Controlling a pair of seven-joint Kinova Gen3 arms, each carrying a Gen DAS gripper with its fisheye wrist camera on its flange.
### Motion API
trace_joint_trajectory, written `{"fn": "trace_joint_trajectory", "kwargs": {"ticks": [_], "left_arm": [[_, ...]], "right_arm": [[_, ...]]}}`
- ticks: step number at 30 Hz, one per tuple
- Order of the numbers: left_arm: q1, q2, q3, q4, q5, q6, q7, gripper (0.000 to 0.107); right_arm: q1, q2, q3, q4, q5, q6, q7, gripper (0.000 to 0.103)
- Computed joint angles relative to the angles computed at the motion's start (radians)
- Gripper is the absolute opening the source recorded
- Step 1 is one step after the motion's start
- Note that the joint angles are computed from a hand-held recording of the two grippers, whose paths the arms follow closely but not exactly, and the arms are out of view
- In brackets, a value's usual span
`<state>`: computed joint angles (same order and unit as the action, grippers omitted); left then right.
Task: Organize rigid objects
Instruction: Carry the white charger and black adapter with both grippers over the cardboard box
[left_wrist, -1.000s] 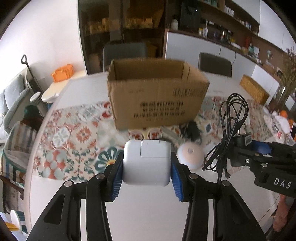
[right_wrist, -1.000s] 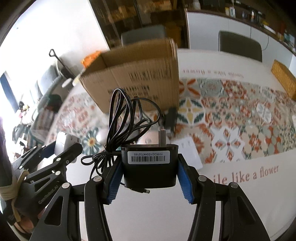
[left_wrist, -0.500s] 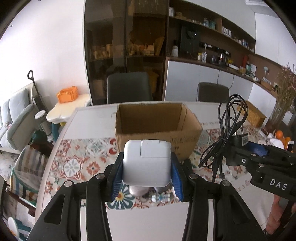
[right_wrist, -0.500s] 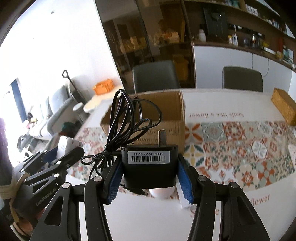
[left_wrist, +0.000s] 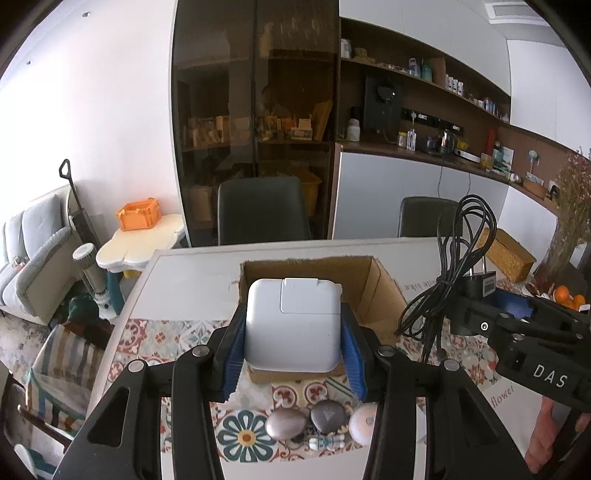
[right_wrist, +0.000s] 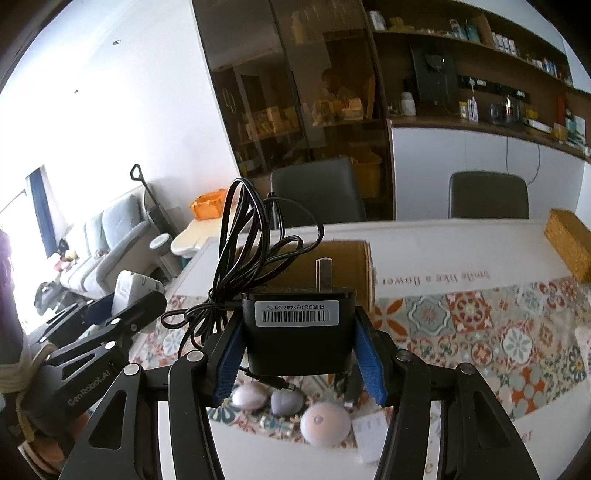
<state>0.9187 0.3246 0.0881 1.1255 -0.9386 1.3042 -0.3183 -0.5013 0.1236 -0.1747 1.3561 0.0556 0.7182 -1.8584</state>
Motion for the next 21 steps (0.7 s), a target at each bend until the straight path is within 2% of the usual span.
{"fn": "trace_joint_trajectory", "kwargs": {"ticks": [8, 12, 18, 21], "left_arm": [[-0.024, 0.032, -0.026, -0.067, -0.003, -0.013, -0.065, 0.046], [-0.065, 0.065, -0.041, -0.123, 0.055, -0.014, -0.128, 0.046], [-0.148, 0.080, -0.060, -0.155, 0.198, -0.077, -0.185, 0.046], [-0.166, 0.100, -0.072, -0.189, 0.235, -0.069, -0.216, 0.046]], "right_arm": [[-0.011, 0.051, 0.009, -0.082, 0.016, 0.012, 0.001, 0.055], [-0.014, 0.111, 0.020, -0.174, 0.007, 0.070, 0.012, 0.055], [-0.013, 0.207, 0.037, -0.320, -0.027, 0.170, 0.038, 0.055], [-0.027, 0.256, 0.051, -0.395, -0.025, 0.225, 0.039, 0.055]]}}
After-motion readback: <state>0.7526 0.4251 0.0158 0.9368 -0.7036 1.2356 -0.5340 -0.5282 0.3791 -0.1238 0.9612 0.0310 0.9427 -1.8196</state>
